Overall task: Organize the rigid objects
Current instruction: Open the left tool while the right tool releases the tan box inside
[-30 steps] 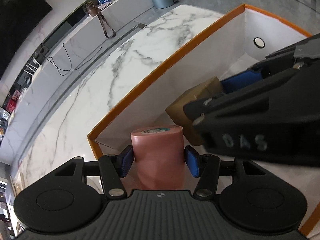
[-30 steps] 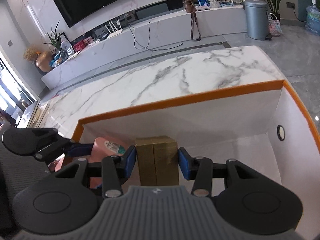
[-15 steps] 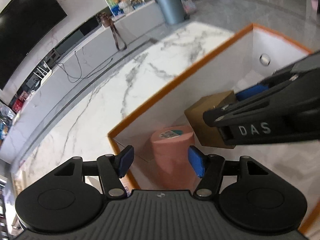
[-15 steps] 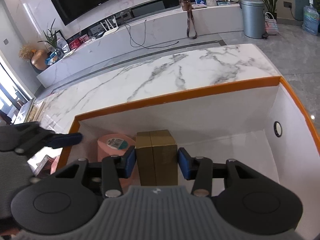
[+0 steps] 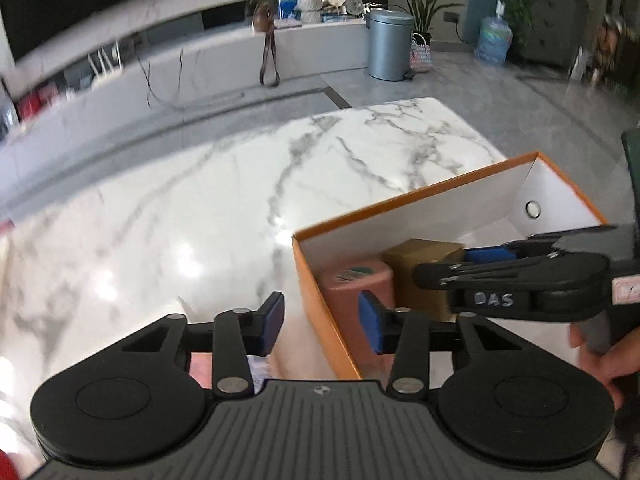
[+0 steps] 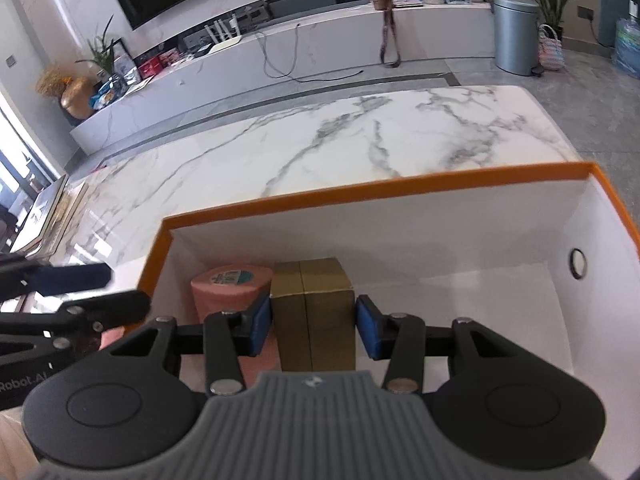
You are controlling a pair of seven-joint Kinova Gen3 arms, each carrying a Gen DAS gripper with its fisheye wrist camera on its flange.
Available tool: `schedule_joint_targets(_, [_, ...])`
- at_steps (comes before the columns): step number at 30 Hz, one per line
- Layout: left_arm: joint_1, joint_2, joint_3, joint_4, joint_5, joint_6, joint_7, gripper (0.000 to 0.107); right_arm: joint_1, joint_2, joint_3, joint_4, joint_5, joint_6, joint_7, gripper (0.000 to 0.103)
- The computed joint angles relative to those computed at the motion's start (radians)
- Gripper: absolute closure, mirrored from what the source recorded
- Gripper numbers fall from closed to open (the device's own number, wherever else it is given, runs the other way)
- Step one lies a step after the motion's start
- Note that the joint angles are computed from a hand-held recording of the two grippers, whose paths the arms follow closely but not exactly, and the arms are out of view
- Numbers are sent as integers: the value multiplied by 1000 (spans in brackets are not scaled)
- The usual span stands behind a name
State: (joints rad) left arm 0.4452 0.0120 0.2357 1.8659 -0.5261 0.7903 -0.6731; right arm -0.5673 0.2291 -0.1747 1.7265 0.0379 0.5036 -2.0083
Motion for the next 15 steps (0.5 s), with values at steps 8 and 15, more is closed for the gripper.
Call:
schedule_joint_targets(8, [-40, -39, -11, 67, 63, -68, -8, 70, -80, 19, 41, -23, 105, 40, -86, 57])
schedule_joint_targets(15, [-68, -50, -3, 91, 97, -101, -19, 70, -124, -34, 58, 13, 246, 18, -219, 57])
